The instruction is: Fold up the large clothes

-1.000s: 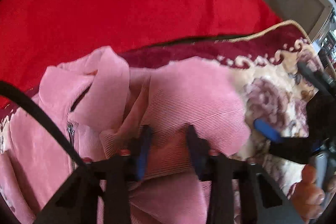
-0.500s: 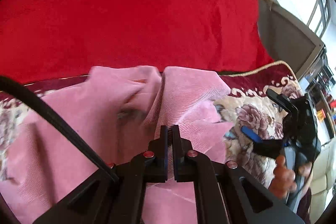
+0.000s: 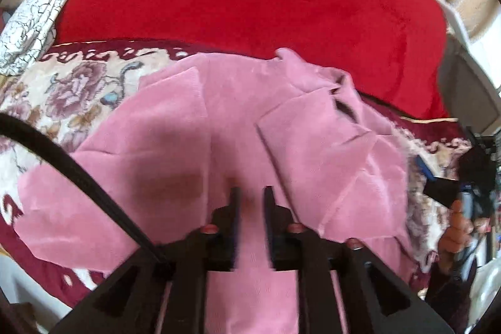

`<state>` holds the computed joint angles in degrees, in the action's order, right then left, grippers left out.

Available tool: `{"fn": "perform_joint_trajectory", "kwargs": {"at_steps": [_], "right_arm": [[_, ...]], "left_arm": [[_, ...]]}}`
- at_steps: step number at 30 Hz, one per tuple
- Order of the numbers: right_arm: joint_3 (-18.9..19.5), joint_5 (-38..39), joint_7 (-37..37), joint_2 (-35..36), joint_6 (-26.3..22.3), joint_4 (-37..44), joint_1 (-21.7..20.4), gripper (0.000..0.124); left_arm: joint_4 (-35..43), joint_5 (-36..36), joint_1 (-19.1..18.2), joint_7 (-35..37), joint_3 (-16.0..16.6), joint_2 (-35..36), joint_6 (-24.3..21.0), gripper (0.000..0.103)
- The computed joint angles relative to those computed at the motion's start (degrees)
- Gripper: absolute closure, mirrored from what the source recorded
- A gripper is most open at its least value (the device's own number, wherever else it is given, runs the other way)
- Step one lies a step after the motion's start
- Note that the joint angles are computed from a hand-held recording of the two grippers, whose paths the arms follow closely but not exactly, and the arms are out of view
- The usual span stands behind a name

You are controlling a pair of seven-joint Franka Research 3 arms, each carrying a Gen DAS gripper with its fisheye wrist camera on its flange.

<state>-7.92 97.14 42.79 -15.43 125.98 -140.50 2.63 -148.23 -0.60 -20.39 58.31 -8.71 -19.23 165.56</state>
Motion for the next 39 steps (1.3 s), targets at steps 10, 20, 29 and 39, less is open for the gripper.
{"fn": "perform_joint_trajectory", "kwargs": {"at_steps": [10,20,29,39], "right_arm": [[1.86,-4.24,9.96,5.81,-3.34,1.6,1.81,0.025],[2.23,-7.14,12.06,9.99,-8.03,4.01,-0.56,0.031],[3.05,-8.19,11.83,9.05,-6.17,3.76,-0.47,0.031],[3.45,-9.17,10.62,7.25,-2.15,3.03,0.91,0.031]], "left_arm": [[12.82,21.63,5.7,-12.15,-11.43,12.33,-0.63,0.015],[20.27,32.45,2.05,-17.85,-6.73,20.36,-8.76,0.082],[8.52,23.94,5.11,-10.15,-2.97,5.17,-8.9,0.069],[-6.77,19.6,13.83,-11.92,1.96,-14.12,-12.29,0.039]]}}
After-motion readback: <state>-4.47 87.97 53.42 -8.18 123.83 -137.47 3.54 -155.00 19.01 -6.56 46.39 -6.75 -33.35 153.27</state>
